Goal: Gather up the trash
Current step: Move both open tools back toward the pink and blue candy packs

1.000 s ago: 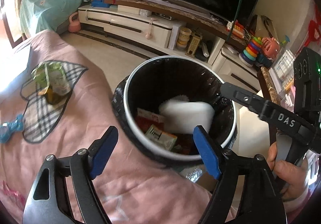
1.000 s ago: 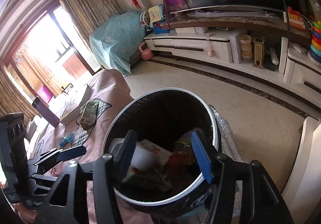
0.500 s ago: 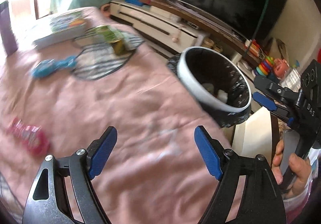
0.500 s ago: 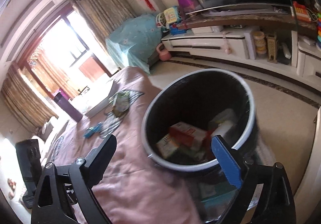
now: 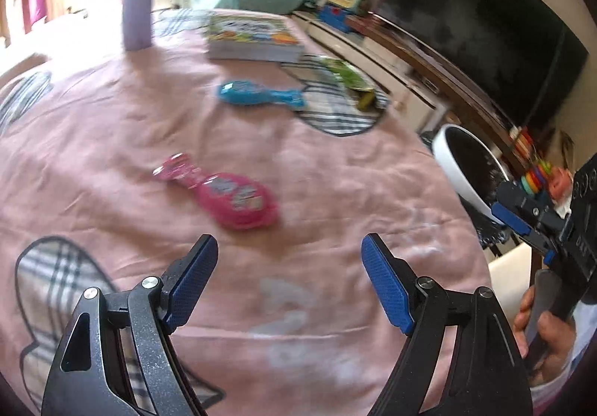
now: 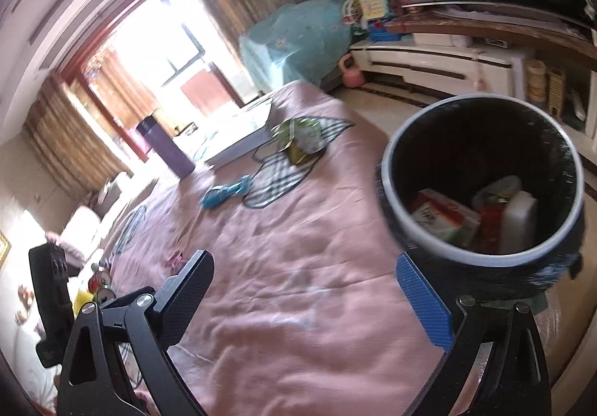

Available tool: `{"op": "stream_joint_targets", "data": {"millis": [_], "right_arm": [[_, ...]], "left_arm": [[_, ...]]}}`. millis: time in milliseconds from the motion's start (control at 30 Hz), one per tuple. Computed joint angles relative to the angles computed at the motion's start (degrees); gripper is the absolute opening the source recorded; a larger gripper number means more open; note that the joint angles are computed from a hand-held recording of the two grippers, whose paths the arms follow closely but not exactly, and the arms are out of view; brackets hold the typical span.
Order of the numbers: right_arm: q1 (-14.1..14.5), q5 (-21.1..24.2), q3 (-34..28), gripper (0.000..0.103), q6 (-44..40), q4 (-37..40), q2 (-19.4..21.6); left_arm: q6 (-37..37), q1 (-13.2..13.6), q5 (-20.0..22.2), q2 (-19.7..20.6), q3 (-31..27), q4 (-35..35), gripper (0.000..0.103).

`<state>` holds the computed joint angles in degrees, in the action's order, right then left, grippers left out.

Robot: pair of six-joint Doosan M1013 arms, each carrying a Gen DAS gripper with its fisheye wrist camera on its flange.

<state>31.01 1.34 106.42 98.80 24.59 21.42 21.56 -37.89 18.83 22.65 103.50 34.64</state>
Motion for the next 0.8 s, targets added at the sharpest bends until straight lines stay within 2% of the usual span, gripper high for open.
{"op": "stream_joint_targets", "data": {"millis": [33, 100, 200, 333, 400, 500, 633, 800], "right_arm": [[0.26, 0.25, -0.48, 0.099, -3.29, 2.05, 0.41], [0.62, 1.43, -1.63, 0.099, -3.61, 0.01, 1.15], [0.92, 4.66, -3.86, 0.099, -10.84, 3.24, 2.52], [0.76, 9.03, -7.12, 0.099, -28.50, 16.98, 4.84], [0.51, 11.08, -8.84, 0.099, -33.34, 20.17, 5.95], [0.23, 14.13, -12.23, 0.099, -35.88, 20.42, 8.04], [0.32, 18.00, -17.24, 0.099, -38.19, 17.92, 11.04], [0.94, 22.69, -24.73, 0.098, -36.70, 8.89, 15.48]], "left_arm": [[0.19, 0.29, -0.01, -0.12, 0.31, -0.70, 0.081], [-0.41, 0.75, 0.39, -0.16, 0.74, -1.17, 0.081], [-1.89, 1.28, 0.89, -0.16, 1.28, -0.61, 0.081], [-0.88, 2.15, 0.29, -0.13, 1.74, -3.03, 0.081], [-0.58, 2.53, -0.25, -0.11, 1.76, -3.81, 0.081], [-3.34, 2.67, 0.01, 0.07, 1.68, -1.83, 0.081], [-0.82, 2.98, -0.05, 0.65, 1.28, -4.40, 0.081], [1.02, 3.13, -0.50, 0.93, 1.22, -5.92, 0.081]]}}
